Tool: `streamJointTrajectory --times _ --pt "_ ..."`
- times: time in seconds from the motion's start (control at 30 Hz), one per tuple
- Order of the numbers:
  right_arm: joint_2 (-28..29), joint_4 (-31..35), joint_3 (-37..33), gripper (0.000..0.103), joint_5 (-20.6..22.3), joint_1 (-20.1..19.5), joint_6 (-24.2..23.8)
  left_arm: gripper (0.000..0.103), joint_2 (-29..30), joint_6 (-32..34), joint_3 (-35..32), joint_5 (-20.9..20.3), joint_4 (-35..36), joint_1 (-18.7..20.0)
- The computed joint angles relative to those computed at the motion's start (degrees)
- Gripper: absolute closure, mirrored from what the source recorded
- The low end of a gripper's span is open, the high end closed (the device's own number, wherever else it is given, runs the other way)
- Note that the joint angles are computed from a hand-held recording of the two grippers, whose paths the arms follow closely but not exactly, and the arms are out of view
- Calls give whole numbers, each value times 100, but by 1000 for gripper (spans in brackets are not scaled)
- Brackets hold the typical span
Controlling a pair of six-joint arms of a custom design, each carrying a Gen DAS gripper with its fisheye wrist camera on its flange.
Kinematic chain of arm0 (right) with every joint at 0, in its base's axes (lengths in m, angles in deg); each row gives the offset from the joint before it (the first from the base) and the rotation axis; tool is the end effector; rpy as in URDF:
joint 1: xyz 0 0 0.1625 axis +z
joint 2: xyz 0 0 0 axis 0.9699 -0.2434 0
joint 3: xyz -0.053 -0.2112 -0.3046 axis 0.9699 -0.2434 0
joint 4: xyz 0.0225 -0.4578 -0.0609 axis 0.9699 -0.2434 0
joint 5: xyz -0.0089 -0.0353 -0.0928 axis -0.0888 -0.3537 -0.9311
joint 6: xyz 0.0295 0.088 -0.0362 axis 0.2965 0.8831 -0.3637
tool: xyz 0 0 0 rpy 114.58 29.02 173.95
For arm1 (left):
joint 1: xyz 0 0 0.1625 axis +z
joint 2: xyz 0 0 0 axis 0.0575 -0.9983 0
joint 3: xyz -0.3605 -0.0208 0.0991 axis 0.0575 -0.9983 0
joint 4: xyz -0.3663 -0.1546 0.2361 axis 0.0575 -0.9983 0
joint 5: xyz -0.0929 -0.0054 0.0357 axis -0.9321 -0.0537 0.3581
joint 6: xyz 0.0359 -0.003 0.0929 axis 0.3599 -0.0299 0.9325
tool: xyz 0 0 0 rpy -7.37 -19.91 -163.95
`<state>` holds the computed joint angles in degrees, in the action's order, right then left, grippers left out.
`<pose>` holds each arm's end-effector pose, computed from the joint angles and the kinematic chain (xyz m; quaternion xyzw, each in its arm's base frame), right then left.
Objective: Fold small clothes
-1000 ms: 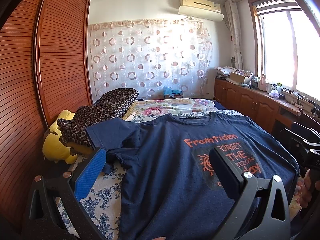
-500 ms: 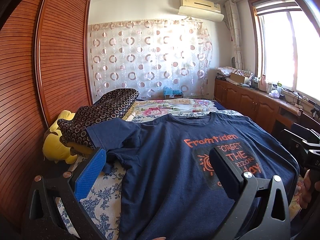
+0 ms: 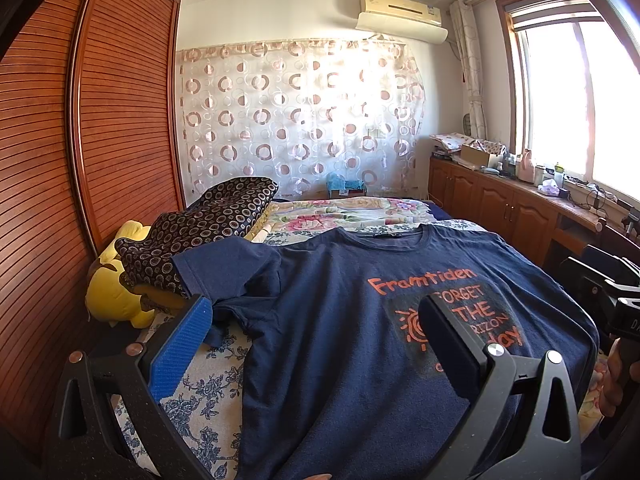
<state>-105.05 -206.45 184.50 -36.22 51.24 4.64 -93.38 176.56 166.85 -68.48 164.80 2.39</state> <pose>0.2948 -0.2561 0.0502 0.3185 -0.7878 0.4915 0.1905 -0.0910 -0.2380 0.2603 0.2056 0.7647 -0.5163 0.3262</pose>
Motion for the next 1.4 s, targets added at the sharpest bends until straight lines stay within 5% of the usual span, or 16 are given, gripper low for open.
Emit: streamJointTrajectory --times 1.07,1.4 --pt "-24 27 19 0 30 -18 22 0 -28 291 -111 -89 -153 108" --pt "87 251 -115 0 320 -245 53 0 14 1546 -457 -409 -948 1020"
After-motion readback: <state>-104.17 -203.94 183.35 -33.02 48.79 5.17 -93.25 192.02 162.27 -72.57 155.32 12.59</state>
